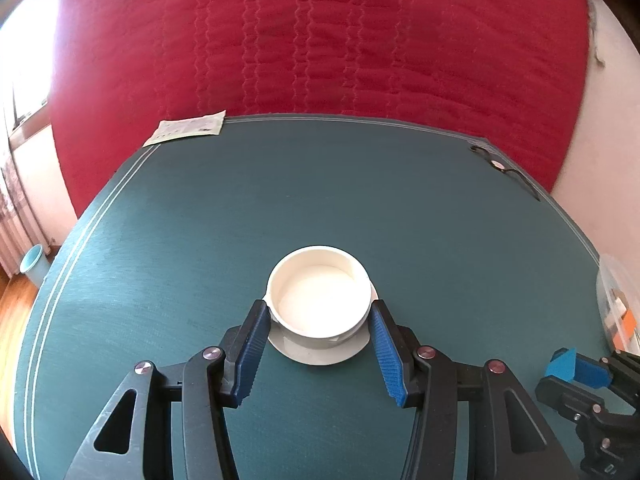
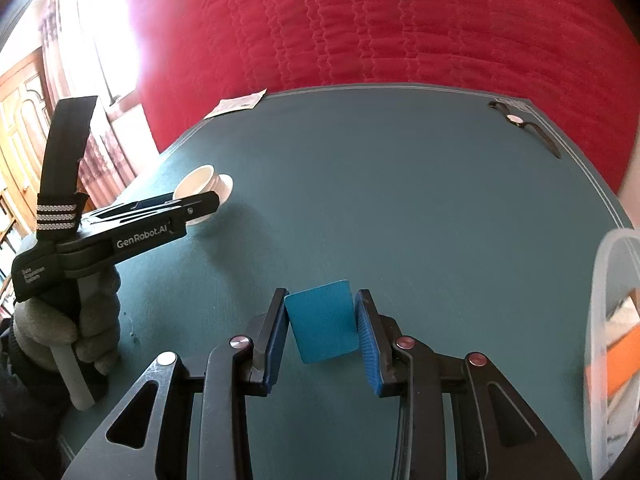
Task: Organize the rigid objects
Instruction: 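Carry the blue tile into the clear bowl and open the right gripper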
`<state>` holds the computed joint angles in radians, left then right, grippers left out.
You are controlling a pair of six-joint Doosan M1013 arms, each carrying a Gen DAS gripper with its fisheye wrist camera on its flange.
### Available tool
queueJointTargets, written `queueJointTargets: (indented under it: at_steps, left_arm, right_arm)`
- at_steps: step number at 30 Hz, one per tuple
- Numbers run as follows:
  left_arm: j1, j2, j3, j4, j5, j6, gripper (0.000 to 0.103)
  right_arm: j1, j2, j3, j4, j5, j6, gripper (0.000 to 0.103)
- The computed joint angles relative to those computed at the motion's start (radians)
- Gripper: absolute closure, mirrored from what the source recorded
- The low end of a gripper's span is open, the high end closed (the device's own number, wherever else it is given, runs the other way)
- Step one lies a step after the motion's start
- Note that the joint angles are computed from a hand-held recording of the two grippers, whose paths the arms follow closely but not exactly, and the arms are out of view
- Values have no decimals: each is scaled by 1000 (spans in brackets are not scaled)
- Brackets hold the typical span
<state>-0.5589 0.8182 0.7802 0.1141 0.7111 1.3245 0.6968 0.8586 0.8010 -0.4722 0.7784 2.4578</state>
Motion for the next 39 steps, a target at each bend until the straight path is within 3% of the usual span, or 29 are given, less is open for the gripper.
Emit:
queueJointTargets:
  at_steps: [11, 23, 32, 39]
  left_arm:
    - [-14, -17, 28, -19, -10, 17, 50]
    - [-39, -33, 58, -19, -5, 2, 50]
    - [-59, -44, 74, -37, -1, 13, 50]
    - [-77, -56, 88, -72, -9, 62, 50]
  right_arm:
    - [2, -73, 129, -87, -30, 121, 68]
    - [-1, -175, 288, -296, -30, 368, 68]
    - [-9, -251, 409, -451, 42, 602, 68]
    - [-26, -283, 467, -483, 115, 707, 68]
